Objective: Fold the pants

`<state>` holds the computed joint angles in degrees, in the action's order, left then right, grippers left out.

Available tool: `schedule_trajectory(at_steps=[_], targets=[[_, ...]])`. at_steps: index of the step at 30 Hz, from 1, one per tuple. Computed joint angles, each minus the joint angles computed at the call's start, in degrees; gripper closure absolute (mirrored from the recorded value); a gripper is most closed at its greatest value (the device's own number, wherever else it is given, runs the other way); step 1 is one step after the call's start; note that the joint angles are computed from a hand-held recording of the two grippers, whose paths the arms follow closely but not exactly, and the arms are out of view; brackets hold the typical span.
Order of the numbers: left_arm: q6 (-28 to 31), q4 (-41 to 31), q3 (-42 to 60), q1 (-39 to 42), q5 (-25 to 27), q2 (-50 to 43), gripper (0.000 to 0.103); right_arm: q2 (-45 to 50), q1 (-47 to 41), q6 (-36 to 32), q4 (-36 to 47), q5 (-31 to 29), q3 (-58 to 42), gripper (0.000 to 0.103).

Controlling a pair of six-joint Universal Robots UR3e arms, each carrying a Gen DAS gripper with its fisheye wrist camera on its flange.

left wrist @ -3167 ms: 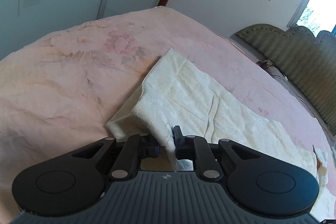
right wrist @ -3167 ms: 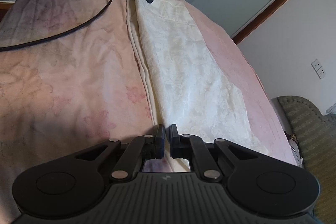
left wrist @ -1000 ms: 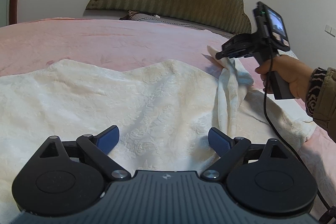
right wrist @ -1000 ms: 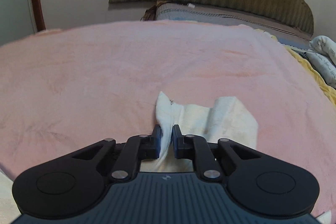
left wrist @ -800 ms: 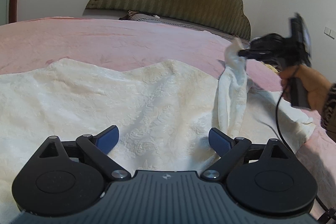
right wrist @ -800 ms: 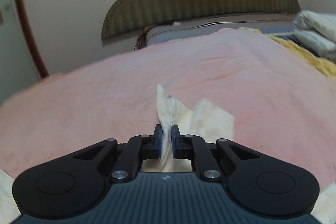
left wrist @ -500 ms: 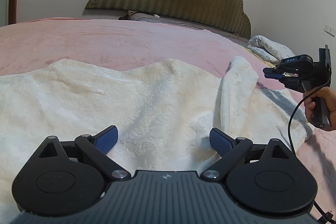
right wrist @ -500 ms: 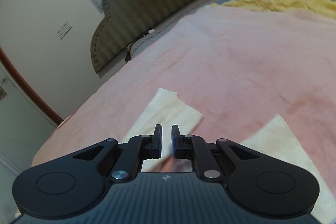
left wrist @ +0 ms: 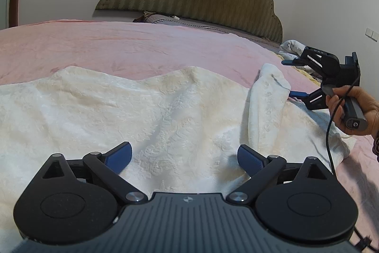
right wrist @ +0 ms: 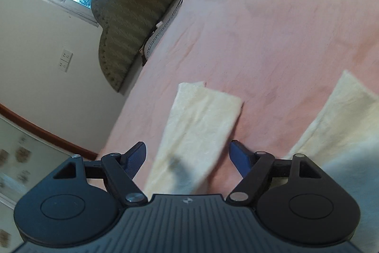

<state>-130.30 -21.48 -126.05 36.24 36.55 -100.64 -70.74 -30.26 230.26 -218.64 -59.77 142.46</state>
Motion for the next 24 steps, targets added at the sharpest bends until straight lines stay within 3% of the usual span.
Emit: schedule_trajectory(at_steps=[2, 7, 8, 10, 13, 14, 15, 16, 21, 24], targets=[[0.0, 0.0, 0.0, 0.0, 0.0, 0.0, 0.006, 1.6, 0.1, 2.0, -2.1, -0.3, -1.4, 0.024], [0.0, -0.1, 0.0, 0.0, 0.0, 0.0, 0.006, 12.9, 2.3, 9.1, -26.2, -7.2, -1.7, 0.025], [0.1, -0.1, 0.0, 0.0, 0.0, 0.0, 0.005, 14.9, 1.8, 9.4, -28.3, -5.6, -2.7, 0.025], [0.1, -0.2, 0.1, 0.0, 0.0, 0.0, 0.005, 15.4, 1.7, 8.1, -24.8, -3.8, -4.9, 0.026], [0.0, -0.2, 0.1, 0.0, 0.0, 0.0, 0.005, 15.4, 2.2, 5.2, -16.5, -2.9, -9.1, 0.042], [0.0, -0.2, 0.1, 0.0, 0.0, 0.1, 0.005, 15.8, 2.5, 5.1, -14.7, -3.1, -10.3, 0.059], [0.0, -0.3, 0.1, 0.0, -0.1, 0.0, 0.005, 16.0, 2.8, 4.4, -13.1, -3.7, -11.3, 0.086], [0.0, -0.4, 0.2, 0.0, -0.2, 0.0, 0.005, 15.3, 3.5, 2.9, -10.2, -4.9, -12.2, 0.094], [1.6, 1.3, -3.3, 2.0, -3.5, 1.7, 0.005, 10.6, 5.6, -1.1, -12.3, -9.5, -8.9, 0.097], [5.4, 2.9, -8.4, 3.3, -6.4, 6.9, 0.005, 3.2, 2.1, -1.9, -16.2, -6.5, -0.9, 0.097]])
